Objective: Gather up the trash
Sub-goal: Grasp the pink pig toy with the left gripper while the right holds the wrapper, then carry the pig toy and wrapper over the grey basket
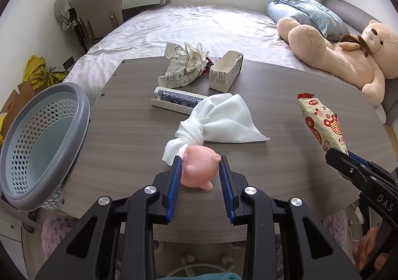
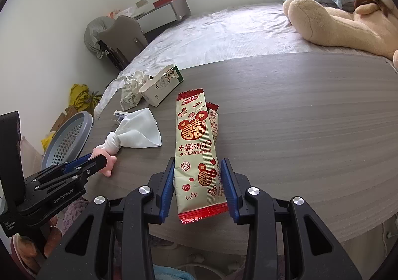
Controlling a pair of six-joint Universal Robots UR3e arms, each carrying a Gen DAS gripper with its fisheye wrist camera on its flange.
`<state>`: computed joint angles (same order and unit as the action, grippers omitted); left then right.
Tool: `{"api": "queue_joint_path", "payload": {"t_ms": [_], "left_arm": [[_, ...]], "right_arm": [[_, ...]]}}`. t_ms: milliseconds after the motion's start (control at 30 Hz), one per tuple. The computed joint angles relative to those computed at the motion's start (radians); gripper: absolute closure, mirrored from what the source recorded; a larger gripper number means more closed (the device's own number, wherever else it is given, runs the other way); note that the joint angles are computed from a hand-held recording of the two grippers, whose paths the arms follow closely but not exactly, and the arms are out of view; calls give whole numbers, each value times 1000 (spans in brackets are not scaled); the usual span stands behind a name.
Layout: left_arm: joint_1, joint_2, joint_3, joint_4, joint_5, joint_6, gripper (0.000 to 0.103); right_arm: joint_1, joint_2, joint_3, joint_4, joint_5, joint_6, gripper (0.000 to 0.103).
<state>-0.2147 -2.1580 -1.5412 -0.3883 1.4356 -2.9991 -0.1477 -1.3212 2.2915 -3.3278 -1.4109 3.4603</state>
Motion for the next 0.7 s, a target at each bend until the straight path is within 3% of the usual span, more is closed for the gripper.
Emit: {"api": "queue_joint_path", "payload": {"t_ms": [700], "left_arm": [[111, 138, -154, 70, -130, 35, 78]], "right_arm": [[136, -44, -87, 100, -111, 50, 67]]}}
